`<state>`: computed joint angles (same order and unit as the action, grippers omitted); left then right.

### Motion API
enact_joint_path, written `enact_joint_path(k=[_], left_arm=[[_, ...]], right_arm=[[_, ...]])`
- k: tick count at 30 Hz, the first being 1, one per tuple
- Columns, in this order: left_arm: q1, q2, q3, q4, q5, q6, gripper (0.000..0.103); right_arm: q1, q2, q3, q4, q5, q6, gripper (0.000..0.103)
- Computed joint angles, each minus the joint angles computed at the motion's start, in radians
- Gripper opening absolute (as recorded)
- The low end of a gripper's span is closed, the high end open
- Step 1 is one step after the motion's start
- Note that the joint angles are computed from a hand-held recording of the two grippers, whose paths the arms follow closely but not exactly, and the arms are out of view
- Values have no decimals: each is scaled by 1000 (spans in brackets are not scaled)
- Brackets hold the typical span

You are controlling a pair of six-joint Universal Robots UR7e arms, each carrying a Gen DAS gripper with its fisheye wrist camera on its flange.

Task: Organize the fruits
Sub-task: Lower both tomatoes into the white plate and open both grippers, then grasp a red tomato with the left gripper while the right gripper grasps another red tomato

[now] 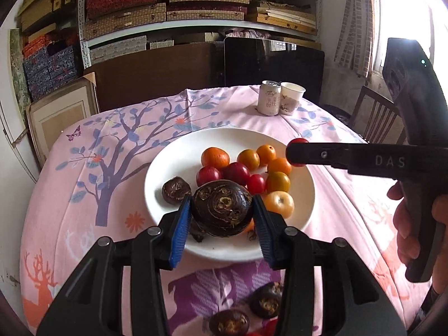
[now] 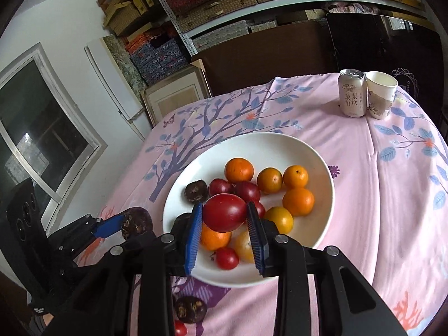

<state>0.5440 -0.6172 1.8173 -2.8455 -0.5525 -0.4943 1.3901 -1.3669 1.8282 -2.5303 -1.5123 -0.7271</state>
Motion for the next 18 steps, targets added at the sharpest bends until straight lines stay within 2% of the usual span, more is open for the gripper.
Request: enact_joint_path(k=[1, 3, 4, 7, 10, 15, 18], left_arm=[[11, 11, -23, 25, 12, -16, 57], [29, 19, -47, 60, 22, -64, 77], [31, 15, -38, 49, 22, -80, 78], [13, -14, 21, -3, -1, -84, 78], [-43, -45, 101, 43, 8, -118, 78], [-154, -70, 236, 163, -65, -237, 78], [-187, -42, 263, 230, -101, -295, 77]], right_arm=[[6, 21, -16, -3, -12, 10, 34], [8, 45, -27, -20, -26, 28, 43], [7, 47, -19, -48, -27, 33, 48], [-16, 14, 20, -65, 9, 20, 48], [-47, -54, 88, -68, 25, -38, 48], [-150, -213, 236, -5, 93, -177, 48], [-220, -269, 293, 27, 146, -223, 49]])
